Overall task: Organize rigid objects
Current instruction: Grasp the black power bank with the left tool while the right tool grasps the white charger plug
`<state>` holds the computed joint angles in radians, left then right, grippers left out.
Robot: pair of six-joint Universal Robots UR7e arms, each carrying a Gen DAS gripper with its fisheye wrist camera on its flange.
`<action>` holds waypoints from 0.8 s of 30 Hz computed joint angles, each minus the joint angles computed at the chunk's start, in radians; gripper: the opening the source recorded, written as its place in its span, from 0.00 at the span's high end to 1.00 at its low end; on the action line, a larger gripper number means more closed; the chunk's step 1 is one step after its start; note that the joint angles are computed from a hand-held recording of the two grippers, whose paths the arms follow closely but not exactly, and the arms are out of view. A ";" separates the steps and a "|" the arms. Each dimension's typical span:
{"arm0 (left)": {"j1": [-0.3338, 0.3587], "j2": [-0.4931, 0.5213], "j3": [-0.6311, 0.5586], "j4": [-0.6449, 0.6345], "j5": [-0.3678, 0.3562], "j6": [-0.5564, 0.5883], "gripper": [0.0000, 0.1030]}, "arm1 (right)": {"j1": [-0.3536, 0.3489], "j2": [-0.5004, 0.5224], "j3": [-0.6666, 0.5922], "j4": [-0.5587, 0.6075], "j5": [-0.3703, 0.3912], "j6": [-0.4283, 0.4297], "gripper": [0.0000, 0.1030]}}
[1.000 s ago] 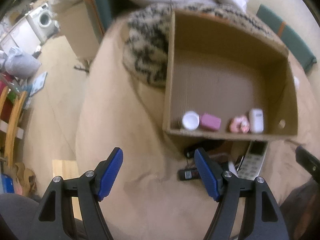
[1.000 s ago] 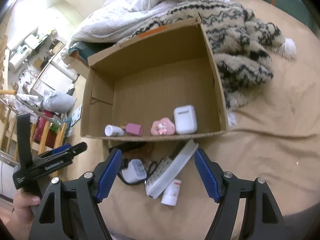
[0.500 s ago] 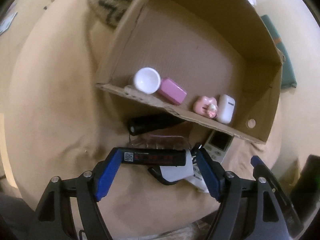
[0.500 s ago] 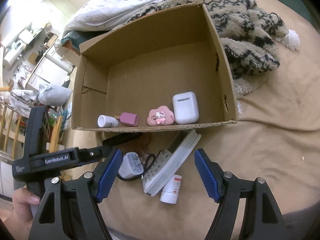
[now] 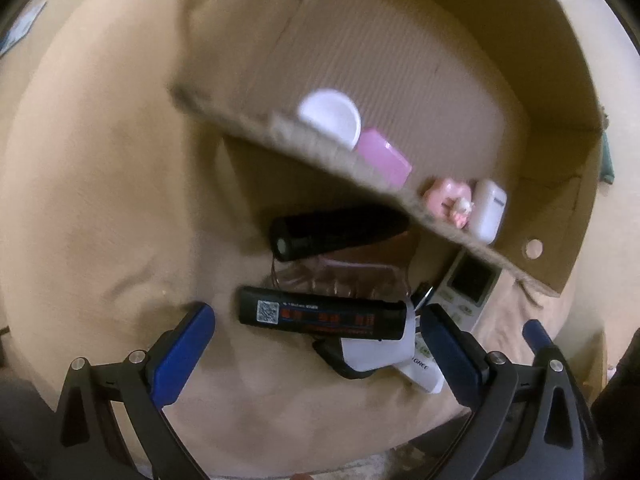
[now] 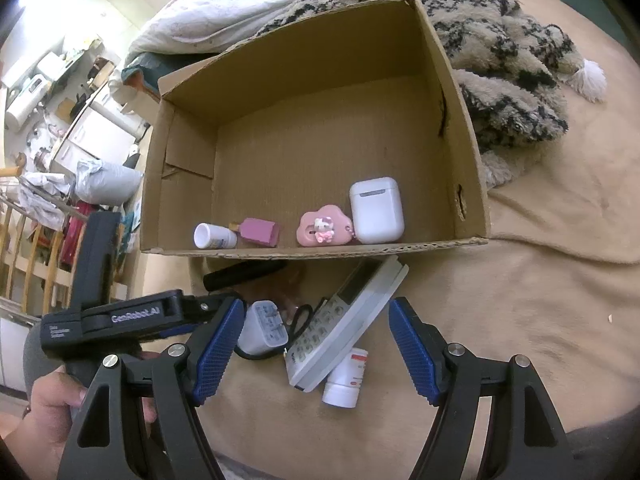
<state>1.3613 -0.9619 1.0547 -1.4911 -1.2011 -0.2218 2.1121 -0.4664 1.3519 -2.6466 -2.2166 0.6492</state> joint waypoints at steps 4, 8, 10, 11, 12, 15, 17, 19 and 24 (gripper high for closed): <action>-0.008 -0.003 0.016 -0.010 0.033 0.002 0.23 | -0.007 -0.006 0.012 -0.006 0.013 0.019 0.23; -0.007 0.001 0.003 0.007 0.032 0.007 0.23 | -0.023 -0.017 0.036 -0.027 0.060 0.048 0.23; -0.015 -0.008 0.013 -0.001 0.063 0.022 0.23 | -0.036 -0.023 0.053 -0.062 0.112 0.053 0.23; -0.020 -0.021 0.023 -0.013 0.084 0.028 0.23 | -0.045 -0.024 0.060 -0.082 0.157 0.045 0.23; -0.031 -0.023 0.032 -0.029 0.107 0.026 0.23 | -0.053 -0.022 0.059 -0.085 0.199 0.040 0.23; -0.060 -0.068 0.088 -0.081 0.211 0.072 0.23 | -0.071 0.005 0.016 -0.030 0.320 0.016 0.24; -0.074 -0.090 0.115 -0.106 0.252 0.096 0.23 | -0.058 0.041 -0.056 0.055 0.298 -0.010 0.24; -0.081 -0.105 0.127 -0.119 0.266 0.119 0.23 | -0.050 0.074 -0.118 0.097 0.287 -0.024 0.30; -0.089 -0.138 0.149 -0.139 0.301 0.146 0.23 | -0.040 0.160 -0.291 0.300 0.191 0.036 0.41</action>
<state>1.2723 -1.0996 1.2034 -1.6301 -0.8997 -0.0757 2.0721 -0.3069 1.0610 -2.3463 -2.0254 0.6853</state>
